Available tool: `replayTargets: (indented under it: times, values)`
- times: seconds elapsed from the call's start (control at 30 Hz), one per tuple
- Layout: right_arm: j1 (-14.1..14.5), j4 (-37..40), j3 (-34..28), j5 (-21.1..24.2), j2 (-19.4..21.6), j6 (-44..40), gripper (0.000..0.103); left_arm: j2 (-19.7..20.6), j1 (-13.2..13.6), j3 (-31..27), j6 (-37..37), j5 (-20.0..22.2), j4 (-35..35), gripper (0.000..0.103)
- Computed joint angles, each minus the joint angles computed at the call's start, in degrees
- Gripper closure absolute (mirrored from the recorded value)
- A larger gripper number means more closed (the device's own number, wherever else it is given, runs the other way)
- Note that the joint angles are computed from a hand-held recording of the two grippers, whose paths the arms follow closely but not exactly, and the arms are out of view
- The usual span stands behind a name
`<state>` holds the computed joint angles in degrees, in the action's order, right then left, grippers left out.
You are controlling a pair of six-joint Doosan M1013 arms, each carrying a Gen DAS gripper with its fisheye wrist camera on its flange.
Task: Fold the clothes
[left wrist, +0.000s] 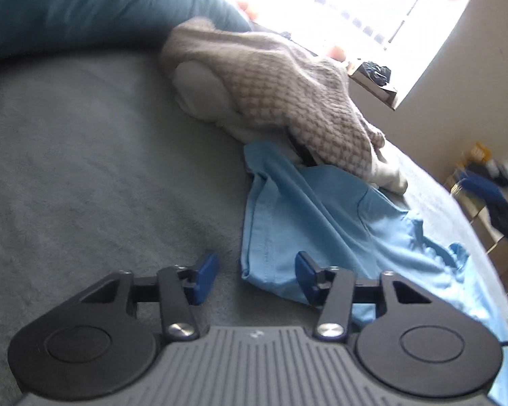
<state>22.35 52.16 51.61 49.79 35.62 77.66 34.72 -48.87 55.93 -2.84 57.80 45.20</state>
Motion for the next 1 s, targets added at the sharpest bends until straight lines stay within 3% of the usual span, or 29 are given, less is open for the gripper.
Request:
replayTargets:
  times: [0.03, 0.13, 0.23, 0.43, 0.53, 0.63, 0.7, 0.8, 0.9, 1.0]
  values:
    - [-0.2, -0.8, 2.6, 0.3, -1.5, 0.9, 0.086, 0.4, 0.0, -0.8, 0.8, 0.8, -0.9, 0.098]
    - [-0.8, -4.3, 8.6, 1.6, -5.0, 4.6, 0.086, 0.4, -0.6, -1.2, -3.7, 2.5, 1.1, 0.098]
    - [-1.2, -5.3, 13.7, -0.1, -7.7, 7.2, 0.086, -0.3, -1.6, -0.6, -8.8, 4.4, 3.7, 0.098]
    - [-2.0, -7.8, 17.7, -2.6, -9.5, 13.6, 0.086, 0.8, -1.1, -2.6, -8.4, 7.0, -3.1, 0.097]
    - [-2.5, -7.7, 18.0, -4.0, -10.3, 13.8, 0.086, 1.2, -1.3, -3.7, -8.1, 9.7, -2.7, 0.094]
    - [-3.2, -8.5, 18.8, -7.0, -12.2, 13.7, 0.086, 2.0, -1.9, -5.6, -7.9, 15.0, -0.8, 0.08]
    - [-4.0, -8.4, 19.4, -9.6, -13.9, 12.9, 0.086, 2.2, -2.7, -6.1, -8.1, 19.2, 2.7, 0.069]
    - [-4.8, -10.9, 19.6, -13.2, -16.5, 12.1, 0.086, 3.0, -3.7, -7.4, -6.7, 23.0, 10.3, 0.068]
    - [-5.2, -17.5, 18.2, -14.3, -17.8, 13.3, 0.086, 4.1, -3.6, -9.6, -2.3, 20.4, 14.1, 0.066]
    - [-5.7, -21.0, 15.5, -10.5, -16.2, 15.1, 0.086, 6.0, -2.2, -13.5, 2.8, 11.0, 10.4, 0.063]
